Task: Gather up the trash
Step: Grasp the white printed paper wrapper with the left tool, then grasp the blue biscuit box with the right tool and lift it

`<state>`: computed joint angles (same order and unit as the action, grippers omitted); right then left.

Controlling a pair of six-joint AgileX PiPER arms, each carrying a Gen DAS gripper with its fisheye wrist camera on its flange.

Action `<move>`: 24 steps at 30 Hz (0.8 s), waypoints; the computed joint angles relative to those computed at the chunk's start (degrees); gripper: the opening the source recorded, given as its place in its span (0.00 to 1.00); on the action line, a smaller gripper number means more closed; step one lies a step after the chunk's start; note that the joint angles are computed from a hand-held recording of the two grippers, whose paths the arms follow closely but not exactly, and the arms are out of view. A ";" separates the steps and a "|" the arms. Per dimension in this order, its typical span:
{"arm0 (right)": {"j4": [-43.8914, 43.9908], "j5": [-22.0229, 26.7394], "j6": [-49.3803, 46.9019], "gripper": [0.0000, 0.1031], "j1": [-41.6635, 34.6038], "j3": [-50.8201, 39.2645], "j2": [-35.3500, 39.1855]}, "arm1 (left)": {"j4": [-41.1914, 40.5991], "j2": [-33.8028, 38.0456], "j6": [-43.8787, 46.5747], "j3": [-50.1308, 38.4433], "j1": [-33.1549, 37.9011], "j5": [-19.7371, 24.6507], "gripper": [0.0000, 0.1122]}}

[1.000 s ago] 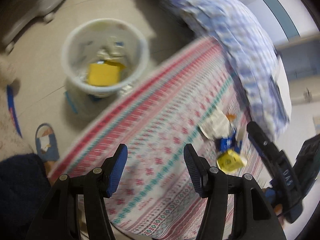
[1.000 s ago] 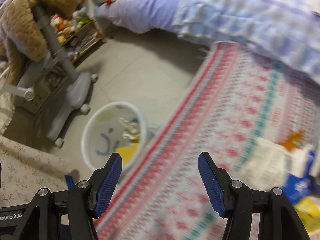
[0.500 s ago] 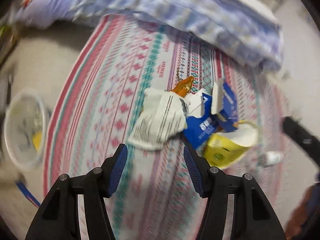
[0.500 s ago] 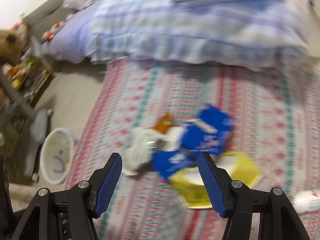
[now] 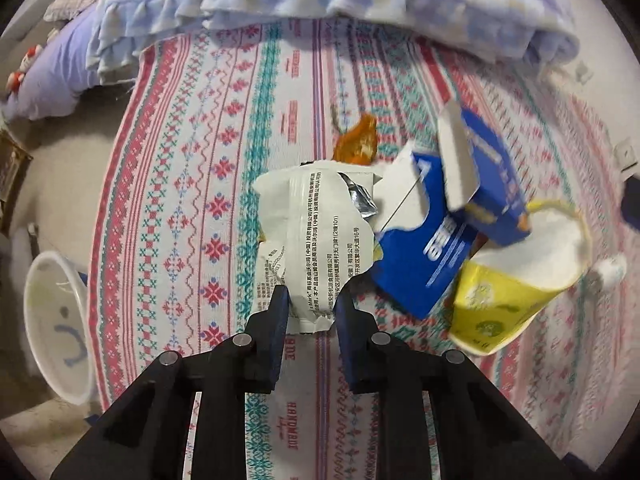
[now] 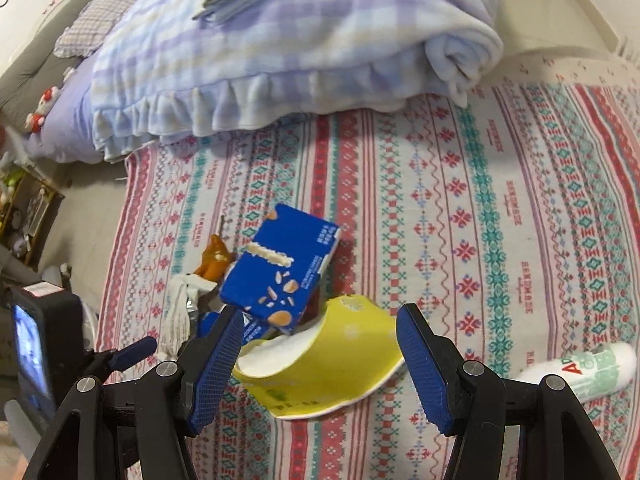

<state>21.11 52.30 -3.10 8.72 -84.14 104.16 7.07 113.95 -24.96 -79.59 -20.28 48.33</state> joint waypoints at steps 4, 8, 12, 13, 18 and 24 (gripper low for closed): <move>-0.50 -0.06 1.07 0.66 0.59 -0.81 1.29 | -4.29 -2.91 3.05 1.61 3.47 -1.22 0.22; -1.31 -0.67 2.17 0.66 1.31 -2.15 2.87 | -7.14 -6.82 4.26 4.61 6.13 -1.81 0.21; -1.18 -0.54 3.38 0.66 1.94 -4.70 5.48 | -10.25 -9.46 4.61 6.09 7.09 -2.16 0.21; -1.10 -0.26 3.81 0.66 2.13 -5.49 6.21 | -11.51 -9.88 5.17 6.25 7.76 -2.24 0.21; -1.03 -0.38 6.79 0.66 3.62 -8.82 9.62 | -16.08 -13.15 7.16 8.37 9.56 -1.63 0.21; -2.11 0.05 11.94 0.71 5.29 -14.83 15.39 | -18.21 -15.75 10.01 9.51 13.22 -0.48 0.21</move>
<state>19.00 52.35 8.84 14.01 -98.98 119.55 -11.14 98.20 -14.95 -70.07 -7.06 47.85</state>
